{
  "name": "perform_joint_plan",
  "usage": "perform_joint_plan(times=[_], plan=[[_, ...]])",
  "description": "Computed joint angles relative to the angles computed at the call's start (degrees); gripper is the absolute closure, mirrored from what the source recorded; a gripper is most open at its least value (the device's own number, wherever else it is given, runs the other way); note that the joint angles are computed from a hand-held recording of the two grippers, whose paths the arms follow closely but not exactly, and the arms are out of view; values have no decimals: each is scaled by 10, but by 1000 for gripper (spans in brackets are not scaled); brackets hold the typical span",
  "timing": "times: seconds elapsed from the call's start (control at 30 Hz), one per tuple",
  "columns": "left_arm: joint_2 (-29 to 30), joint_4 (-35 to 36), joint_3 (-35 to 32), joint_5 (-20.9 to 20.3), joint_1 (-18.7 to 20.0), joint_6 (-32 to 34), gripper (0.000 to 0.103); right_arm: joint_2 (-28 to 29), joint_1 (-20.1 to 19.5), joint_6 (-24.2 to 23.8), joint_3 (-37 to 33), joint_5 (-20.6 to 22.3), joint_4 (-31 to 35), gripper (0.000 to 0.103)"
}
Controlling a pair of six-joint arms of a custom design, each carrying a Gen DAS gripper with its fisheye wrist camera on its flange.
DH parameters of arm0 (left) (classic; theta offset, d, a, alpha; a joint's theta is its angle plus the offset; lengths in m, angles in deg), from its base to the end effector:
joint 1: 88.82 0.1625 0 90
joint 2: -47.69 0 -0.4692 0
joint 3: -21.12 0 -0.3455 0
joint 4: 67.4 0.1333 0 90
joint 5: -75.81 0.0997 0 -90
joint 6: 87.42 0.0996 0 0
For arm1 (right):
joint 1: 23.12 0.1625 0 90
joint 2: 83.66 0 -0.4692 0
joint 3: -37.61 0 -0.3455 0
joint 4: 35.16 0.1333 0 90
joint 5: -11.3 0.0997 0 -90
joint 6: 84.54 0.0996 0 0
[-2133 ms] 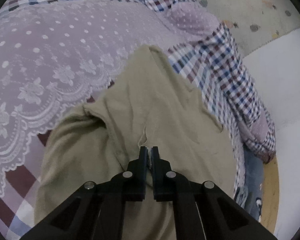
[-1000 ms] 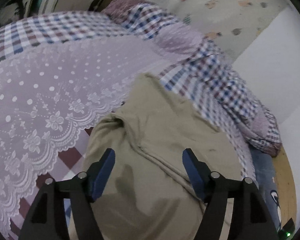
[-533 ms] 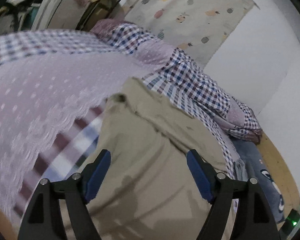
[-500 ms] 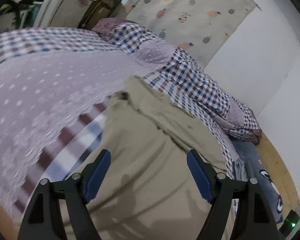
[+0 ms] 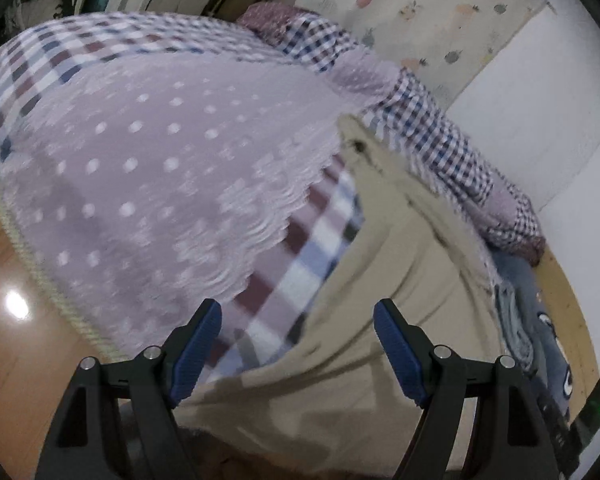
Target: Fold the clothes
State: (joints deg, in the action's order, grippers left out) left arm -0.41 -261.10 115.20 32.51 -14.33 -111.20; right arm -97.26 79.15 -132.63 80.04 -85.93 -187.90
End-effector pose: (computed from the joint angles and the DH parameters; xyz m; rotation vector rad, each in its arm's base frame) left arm 0.0206 -0.6953 0.3111 -0.7038 2.2297 -1.5108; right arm 0.3085 -0.8504 0.0798 1.3354 -2.4016 0.7436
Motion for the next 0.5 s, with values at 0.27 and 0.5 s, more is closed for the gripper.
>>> perform_joint_plan(times=[0.27,0.5], plan=[[-5,123,-4,4,7,-56,21,3,6,-7,22,-21,-9,48],[-6,274,-24,22,6,-109,21,-1,4,4,29,-31,-6,48]])
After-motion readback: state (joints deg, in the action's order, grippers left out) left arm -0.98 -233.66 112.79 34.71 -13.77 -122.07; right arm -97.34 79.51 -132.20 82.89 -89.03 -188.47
